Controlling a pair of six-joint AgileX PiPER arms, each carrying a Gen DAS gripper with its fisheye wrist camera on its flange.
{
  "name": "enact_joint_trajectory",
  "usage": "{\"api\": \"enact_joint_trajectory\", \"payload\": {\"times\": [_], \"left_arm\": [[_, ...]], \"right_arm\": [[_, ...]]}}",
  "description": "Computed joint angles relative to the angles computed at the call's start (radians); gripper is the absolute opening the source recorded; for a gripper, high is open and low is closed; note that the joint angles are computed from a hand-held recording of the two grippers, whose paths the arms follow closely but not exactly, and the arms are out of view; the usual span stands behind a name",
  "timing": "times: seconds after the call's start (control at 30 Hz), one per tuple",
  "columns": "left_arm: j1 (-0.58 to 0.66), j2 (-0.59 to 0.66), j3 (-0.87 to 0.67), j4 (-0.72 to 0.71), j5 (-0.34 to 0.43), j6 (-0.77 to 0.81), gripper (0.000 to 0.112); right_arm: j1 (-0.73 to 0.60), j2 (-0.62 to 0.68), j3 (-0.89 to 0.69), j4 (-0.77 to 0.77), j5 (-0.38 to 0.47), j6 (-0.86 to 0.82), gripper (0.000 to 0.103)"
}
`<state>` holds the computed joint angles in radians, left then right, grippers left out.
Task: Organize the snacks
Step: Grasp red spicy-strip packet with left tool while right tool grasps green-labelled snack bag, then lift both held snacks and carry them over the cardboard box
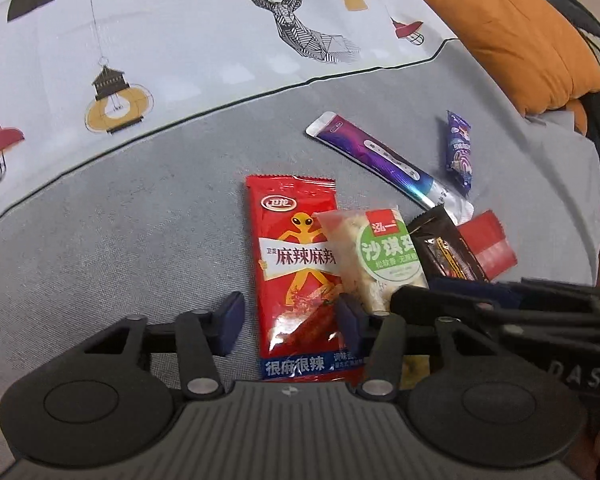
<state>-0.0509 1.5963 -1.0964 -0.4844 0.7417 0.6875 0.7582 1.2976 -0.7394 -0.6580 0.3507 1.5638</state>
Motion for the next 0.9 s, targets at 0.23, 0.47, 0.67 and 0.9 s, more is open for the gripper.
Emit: {"api": "enact_joint_trajectory", "payload": {"times": [0.23, 0.47, 0.67, 0.9], "left_arm": [[0.134, -0.028, -0.031, 0.016, 0.104, -0.044, 0.009], [0.176, -0.025, -0.070, -0.021, 0.209, -0.048, 0.041], [-0.003, -0.035, 0.012, 0.088, -0.013, -0.075, 0.062], [0.075, -0.032, -0.005, 0.122, 0.002, -0.117, 0.053]], "right_arm": [[0.078, 0.089, -0.082, -0.085, 0.057, 0.029, 0.048], [0.105, 0.032, -0.034, -0.213, 0.137, 0.173, 0.015], [0.048, -0.020, 0.032, -0.200, 0.074, 0.214, 0.019], [0.007, 0.039, -0.028, -0.002, -0.043, -0.069, 0.062]]}}
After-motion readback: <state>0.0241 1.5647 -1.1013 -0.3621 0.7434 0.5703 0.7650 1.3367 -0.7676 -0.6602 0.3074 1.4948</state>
